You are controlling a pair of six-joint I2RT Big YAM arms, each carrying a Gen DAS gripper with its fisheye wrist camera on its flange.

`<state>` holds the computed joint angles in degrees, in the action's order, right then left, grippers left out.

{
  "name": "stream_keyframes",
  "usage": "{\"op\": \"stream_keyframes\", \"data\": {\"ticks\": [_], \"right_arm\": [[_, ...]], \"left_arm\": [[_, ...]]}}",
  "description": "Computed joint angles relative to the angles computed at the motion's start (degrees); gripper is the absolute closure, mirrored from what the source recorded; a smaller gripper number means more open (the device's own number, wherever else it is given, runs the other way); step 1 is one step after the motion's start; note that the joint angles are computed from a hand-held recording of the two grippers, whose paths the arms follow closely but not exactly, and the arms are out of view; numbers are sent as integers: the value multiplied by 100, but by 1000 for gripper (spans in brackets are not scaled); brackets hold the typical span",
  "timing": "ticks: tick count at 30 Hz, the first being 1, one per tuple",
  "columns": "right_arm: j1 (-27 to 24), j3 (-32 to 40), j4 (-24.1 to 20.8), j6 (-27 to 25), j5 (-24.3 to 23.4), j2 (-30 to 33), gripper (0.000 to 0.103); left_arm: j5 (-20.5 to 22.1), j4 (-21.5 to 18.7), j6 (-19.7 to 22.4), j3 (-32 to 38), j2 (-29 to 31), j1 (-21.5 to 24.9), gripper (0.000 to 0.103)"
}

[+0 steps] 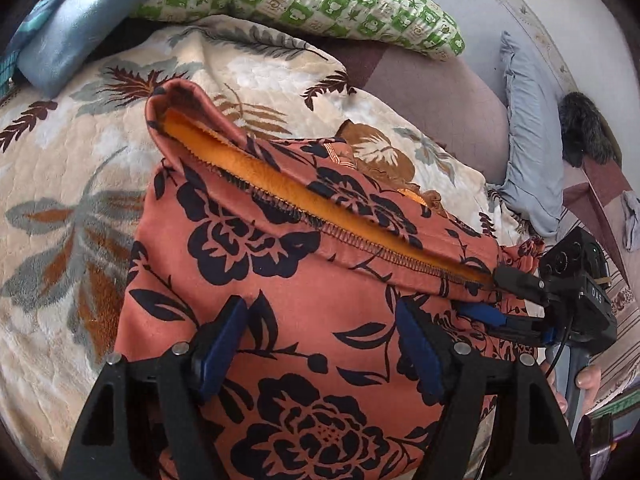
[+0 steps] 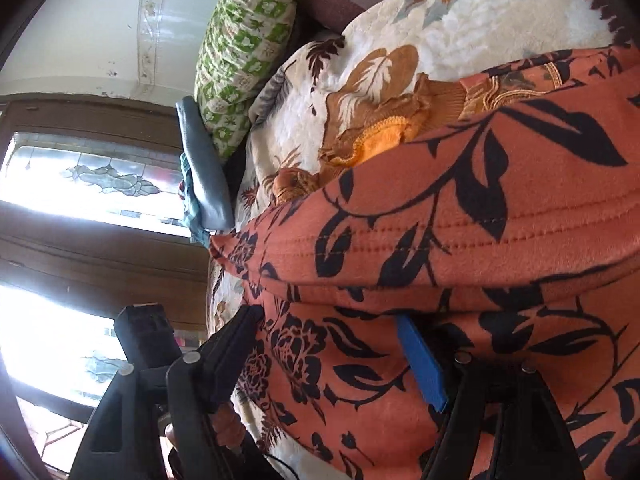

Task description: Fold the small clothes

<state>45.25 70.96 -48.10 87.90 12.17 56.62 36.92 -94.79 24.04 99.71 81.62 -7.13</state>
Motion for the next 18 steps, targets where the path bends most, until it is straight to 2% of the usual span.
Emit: {"op": "stream_keyframes", "data": {"ticks": [3, 7, 9, 11, 13, 15, 17, 18], "right_arm": [[-327, 92, 38, -70, 280, 26, 28], [-942, 309, 276, -179, 628, 124, 28], [-1102, 443, 162, -121, 896, 176, 28], [-1184, 598, 58, -61, 860, 261, 28], [-1055, 870, -371, -52, 927, 377, 28], [-799, 1141, -998, 40, 1409, 446, 28], [-616, 1151, -1558, 425, 1805, 329, 28], [-583, 1206, -2064, 734, 1869, 314, 29]], "left_arm": [[-89, 161, 124, -94, -62, -8, 26], [57, 116, 162, -7, 14, 79, 26], [84, 159, 82, 27, 43, 129, 26], [147, 135, 18, 119, 112, 189, 26], [124, 227, -94, 185, 150, 239, 26], [47, 422, -253, 210, 154, 307, 26], [16, 507, -373, 247, 193, 379, 26], [-22, 499, -426, 269, 230, 399, 26]]}}
